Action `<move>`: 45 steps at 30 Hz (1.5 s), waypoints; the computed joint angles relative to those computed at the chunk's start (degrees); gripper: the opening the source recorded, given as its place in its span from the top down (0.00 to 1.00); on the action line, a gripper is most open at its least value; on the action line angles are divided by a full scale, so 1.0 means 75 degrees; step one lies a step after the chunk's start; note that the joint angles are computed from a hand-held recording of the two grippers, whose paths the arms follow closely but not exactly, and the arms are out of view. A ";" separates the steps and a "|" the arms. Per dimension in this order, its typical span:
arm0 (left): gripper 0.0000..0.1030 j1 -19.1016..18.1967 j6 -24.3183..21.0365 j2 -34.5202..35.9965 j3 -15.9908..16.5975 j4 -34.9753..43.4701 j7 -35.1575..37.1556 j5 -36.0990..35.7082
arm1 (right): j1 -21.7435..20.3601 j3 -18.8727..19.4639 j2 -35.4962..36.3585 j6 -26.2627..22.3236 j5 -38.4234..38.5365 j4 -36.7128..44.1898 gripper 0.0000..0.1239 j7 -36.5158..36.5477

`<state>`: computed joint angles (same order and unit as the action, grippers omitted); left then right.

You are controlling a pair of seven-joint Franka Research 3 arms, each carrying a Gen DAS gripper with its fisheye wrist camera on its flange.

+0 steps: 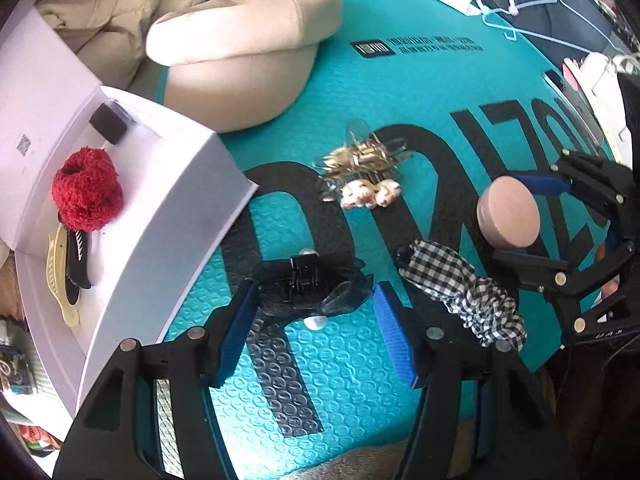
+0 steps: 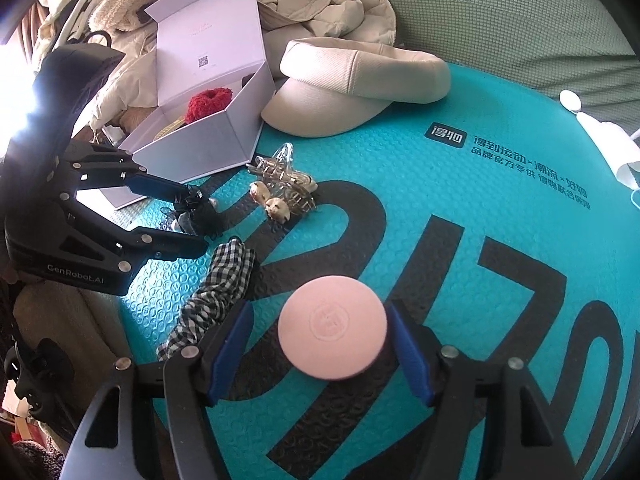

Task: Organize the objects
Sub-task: 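Grasp the black bow clip with the left tool while the right tool grasps the pink compact, then lift the black bow clip and pink compact off the mat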

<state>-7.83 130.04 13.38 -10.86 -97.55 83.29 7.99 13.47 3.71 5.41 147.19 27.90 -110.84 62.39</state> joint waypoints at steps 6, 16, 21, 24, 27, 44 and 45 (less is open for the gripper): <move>0.43 0.0071 -0.0055 0.0023 -0.0043 0.0024 0.0181 -0.0282 | 0.0013 0.0021 -0.0028 0.0266 0.0204 -0.0123 0.44 -0.0175; 0.43 0.0101 -0.0176 0.0276 -0.0028 0.0343 0.0383 -0.0372 | 0.0032 0.0013 0.0020 0.0220 -0.0020 -0.0035 0.44 -0.0080; 0.44 0.0225 0.0407 0.0181 -0.0092 0.0160 0.0726 -0.0646 | 0.0031 -0.0004 0.0093 0.0233 -0.0082 0.0058 0.54 0.0066; 0.51 0.0268 0.0488 0.0276 -0.0122 0.0272 0.0909 -0.0832 | -0.0001 -0.0005 0.0119 0.0170 -0.0044 0.0110 0.58 0.0097; 0.65 0.0369 0.0613 0.0299 -0.0211 0.0258 0.1257 -0.1229 | 0.0008 -0.0005 0.0121 0.0182 -0.0143 0.0116 0.58 0.0141; 0.57 0.0181 0.0341 0.0191 -0.0007 0.0182 0.0829 -0.0972 | 0.0033 -0.0006 0.0164 0.0106 -0.0424 0.0207 0.58 0.0390; 0.51 0.0164 0.0186 0.0264 0.0031 0.0271 0.0640 -0.0857 | 0.0031 -0.0002 0.0162 0.0100 -0.0416 0.0207 0.58 0.0382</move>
